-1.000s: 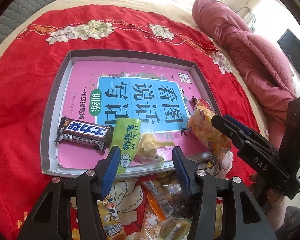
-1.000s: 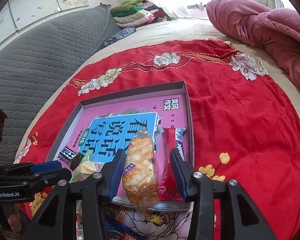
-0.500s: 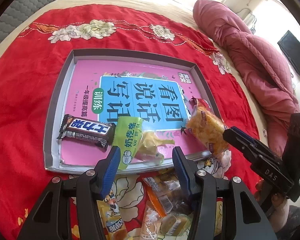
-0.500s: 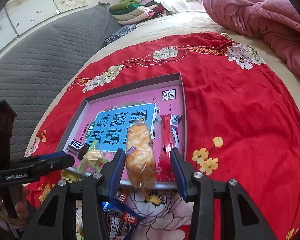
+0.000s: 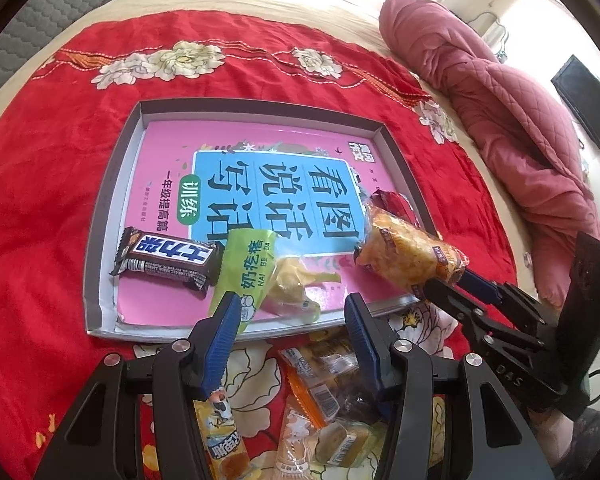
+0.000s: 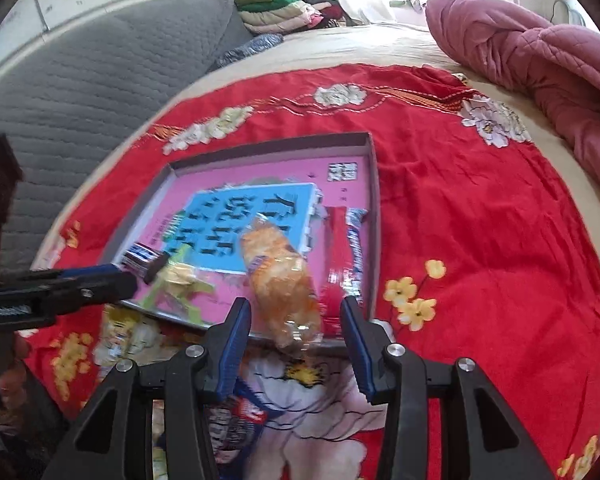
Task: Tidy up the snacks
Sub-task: 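Withdraw both open grippers from the tray back toward the snack pile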
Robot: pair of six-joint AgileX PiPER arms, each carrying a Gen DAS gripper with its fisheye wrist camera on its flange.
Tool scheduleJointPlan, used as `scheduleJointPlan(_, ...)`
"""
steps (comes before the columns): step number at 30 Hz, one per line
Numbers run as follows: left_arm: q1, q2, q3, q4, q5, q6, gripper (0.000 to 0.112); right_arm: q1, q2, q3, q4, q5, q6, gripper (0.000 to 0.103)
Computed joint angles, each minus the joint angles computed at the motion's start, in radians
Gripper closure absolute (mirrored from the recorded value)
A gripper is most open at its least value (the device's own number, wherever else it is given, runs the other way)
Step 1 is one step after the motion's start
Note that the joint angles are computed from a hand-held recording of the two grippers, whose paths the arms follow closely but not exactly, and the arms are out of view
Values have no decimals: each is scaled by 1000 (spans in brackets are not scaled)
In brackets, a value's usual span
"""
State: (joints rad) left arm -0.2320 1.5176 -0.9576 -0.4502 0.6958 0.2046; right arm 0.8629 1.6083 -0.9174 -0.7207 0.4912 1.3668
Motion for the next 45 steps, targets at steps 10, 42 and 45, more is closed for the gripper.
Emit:
scheduleJointPlan(10,-3,4,-1,3,0,-3,57,-27,23,-20,-62,15,28,57)
scheduleJointPlan(42,36,-101,-5,16,58,-4,49,8,-54,-4,-222,-40,156,48)
scheduleJointPlan(45,39,-121,-2,28,67,-14,48,29,-69,0,-233,-35,164,48)
